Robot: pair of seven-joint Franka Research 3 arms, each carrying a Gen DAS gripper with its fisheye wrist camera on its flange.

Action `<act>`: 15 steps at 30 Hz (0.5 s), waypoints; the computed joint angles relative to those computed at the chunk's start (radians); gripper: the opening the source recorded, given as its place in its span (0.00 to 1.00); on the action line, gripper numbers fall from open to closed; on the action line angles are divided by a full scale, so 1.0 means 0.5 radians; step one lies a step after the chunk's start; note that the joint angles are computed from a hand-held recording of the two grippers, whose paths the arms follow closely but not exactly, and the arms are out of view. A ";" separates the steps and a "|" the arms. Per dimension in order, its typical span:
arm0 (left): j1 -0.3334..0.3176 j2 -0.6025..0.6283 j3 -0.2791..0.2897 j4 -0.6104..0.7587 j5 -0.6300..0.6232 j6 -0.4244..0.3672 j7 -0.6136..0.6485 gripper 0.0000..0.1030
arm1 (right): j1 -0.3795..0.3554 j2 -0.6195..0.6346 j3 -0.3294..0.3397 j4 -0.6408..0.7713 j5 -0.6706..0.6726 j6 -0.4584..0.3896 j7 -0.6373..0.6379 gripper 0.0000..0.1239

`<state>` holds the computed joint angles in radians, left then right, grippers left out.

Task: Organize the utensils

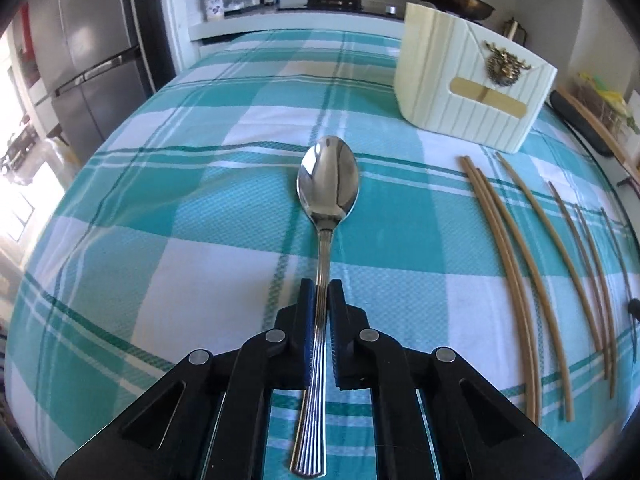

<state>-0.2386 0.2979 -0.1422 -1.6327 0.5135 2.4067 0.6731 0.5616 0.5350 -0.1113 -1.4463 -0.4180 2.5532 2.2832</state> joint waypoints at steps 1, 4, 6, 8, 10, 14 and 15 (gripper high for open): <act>0.021 -0.011 -0.001 -0.018 -0.030 0.020 0.017 0.10 | -0.006 -0.013 0.002 -0.021 0.001 0.010 -0.011 0.05; 0.093 -0.039 -0.028 -0.070 -0.178 0.101 0.154 0.20 | -0.040 -0.035 0.030 -0.058 0.038 0.045 -0.072 0.09; 0.102 -0.040 -0.028 -0.072 -0.197 0.105 0.217 0.42 | -0.093 -0.038 0.084 -0.068 0.126 0.085 -0.179 0.26; 0.078 -0.015 -0.014 -0.030 -0.150 0.035 0.241 0.66 | -0.108 -0.034 0.097 -0.061 0.179 0.084 -0.255 0.32; 0.047 0.013 0.003 0.007 -0.074 -0.023 0.249 0.76 | -0.126 -0.002 0.120 0.002 0.235 0.013 -0.375 0.32; 0.051 0.055 0.018 0.063 -0.070 -0.090 0.207 0.94 | -0.170 0.079 0.163 0.154 0.354 -0.082 -0.621 0.32; 0.068 0.060 0.015 0.064 -0.105 -0.082 0.214 0.98 | -0.178 0.103 0.166 0.185 0.386 -0.074 -0.658 0.33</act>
<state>-0.2044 0.3277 -0.1346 -1.6005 0.4612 2.3655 0.7803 0.4724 0.5864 -0.0285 -1.3537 -0.2248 2.5164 1.9543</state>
